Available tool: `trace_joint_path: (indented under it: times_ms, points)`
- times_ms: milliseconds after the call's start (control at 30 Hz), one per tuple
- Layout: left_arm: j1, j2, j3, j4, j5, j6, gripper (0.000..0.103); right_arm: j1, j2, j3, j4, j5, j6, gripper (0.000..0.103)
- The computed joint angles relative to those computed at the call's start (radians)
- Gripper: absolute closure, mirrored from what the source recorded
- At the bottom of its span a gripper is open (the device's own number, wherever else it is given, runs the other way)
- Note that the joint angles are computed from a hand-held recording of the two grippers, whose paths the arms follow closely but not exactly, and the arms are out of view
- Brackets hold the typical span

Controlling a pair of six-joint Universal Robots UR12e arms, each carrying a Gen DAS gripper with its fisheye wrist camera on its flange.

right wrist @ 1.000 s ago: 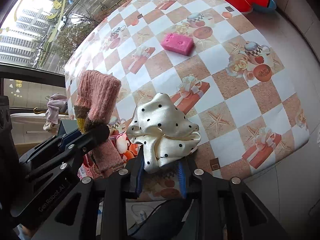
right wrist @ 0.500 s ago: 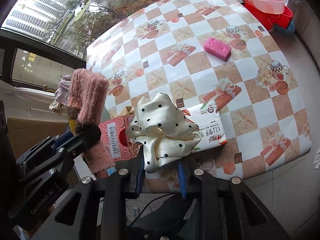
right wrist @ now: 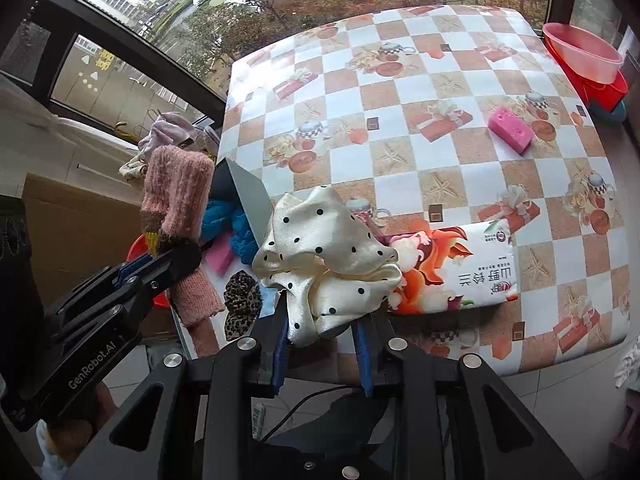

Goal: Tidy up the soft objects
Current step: 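Carry the striped glove and white polka-dot scrunchie with both tools toward the box, then hold the glove and scrunchie with both tools above the box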

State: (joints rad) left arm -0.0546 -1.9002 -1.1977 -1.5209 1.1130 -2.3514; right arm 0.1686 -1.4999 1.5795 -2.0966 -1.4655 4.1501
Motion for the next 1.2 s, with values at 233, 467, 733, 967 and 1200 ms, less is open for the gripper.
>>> trace_joint_path:
  times_ms: [233, 467, 733, 967, 1200]
  points:
    - [0.051, -0.014, -0.011, 0.058, 0.04, -0.108, 0.08, 0.023, 0.075, -0.092, 0.029, 0.031, -0.1, 0.074]
    - [0.089, -0.023, -0.028, 0.093, 0.094, -0.199, 0.08, 0.04, 0.147, -0.181, 0.072, 0.063, -0.209, 0.074]
    - [0.11, -0.018, -0.054, 0.109, 0.123, -0.236, 0.08, 0.057, 0.216, -0.259, 0.113, 0.105, -0.288, 0.074]
    - [0.108, -0.019, -0.068, 0.099, 0.146, -0.239, 0.08, 0.066, 0.231, -0.272, 0.143, 0.126, -0.31, 0.074]
    - [0.106, -0.019, -0.073, 0.085, 0.151, -0.228, 0.08, 0.064, 0.227, -0.262, 0.149, 0.139, -0.296, 0.074]
